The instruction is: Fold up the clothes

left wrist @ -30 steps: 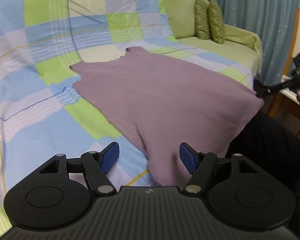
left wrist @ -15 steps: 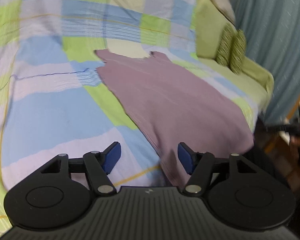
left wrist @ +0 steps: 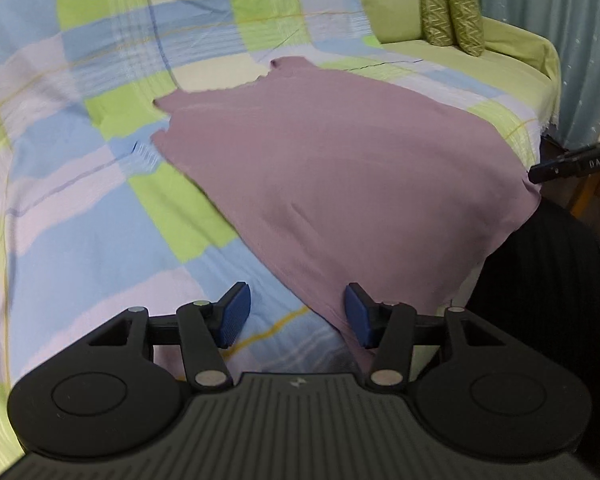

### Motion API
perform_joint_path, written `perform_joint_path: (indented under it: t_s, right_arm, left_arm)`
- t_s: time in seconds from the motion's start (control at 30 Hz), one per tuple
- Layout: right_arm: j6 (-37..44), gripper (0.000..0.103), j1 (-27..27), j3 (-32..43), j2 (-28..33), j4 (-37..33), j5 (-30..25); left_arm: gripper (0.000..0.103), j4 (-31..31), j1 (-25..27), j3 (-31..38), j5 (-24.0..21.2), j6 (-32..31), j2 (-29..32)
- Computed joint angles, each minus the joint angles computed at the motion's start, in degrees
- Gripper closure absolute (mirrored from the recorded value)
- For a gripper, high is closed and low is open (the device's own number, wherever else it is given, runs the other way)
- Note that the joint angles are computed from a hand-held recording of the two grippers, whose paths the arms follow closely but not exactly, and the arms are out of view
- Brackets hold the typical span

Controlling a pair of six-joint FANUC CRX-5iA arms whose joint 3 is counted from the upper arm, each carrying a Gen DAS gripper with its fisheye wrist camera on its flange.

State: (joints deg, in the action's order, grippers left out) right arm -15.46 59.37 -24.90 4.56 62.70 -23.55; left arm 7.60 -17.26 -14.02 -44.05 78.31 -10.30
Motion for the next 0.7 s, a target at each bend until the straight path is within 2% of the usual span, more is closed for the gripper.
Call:
perform_joint_path:
  t_s: [0.1,0.17,0.27,0.3,0.33,0.53,0.6,0.63,0.67,0.7]
  right_arm:
    - [-1.9,0.074,-0.7,-0.5,0.2,2.5,0.9]
    - [-4.0,0.072,-1.4,-1.0,0.5,5.0,1.5]
    - [-5.6,0.069,-1.8,-1.2,0.7,6.5,1.9]
    - [-5.9,0.068,-1.9,-1.3,0.8,6.9,2.2]
    - [-6.0,0.067,-2.1,-1.5,0.7,7.1,2.8]
    - [-7.5,0.063,-3.2,-2.3,0.6,9.4,5.1]
    - [-8.9,0.063,-3.9,-2.4,1.0,10.5,6.0]
    - [-9.1,0.063,-4.0,-2.3,1.2,10.8,6.2]
    - [-9.3,0.063,-4.5,-2.2,1.5,11.4,7.3]
    - [-9.1,0.065,-5.1,-2.2,1.7,11.6,8.9]
  left_arm:
    - [0.048,5.0,1.5,-1.7,0.4,0.5,-0.5]
    - [0.053,7.0,2.1,-2.3,1.0,1.5,-0.5]
    - [0.07,9.6,2.7,-3.2,1.0,2.0,-0.6]
    - [0.08,10.4,3.0,-3.5,0.3,2.4,-0.4]
    - [0.084,11.5,3.3,-4.1,0.0,2.7,-0.4]
    - [0.085,20.5,5.2,-9.4,2.2,1.9,-1.6]
    - [0.085,26.3,5.7,-12.2,4.4,-0.9,-1.7]
    - [0.093,28.2,5.8,-13.2,5.2,-2.0,-1.7]
    - [0.094,29.5,5.9,-13.9,5.7,-2.9,-1.8]
    - [0.099,30.9,6.0,-14.5,6.0,-3.9,-1.9]
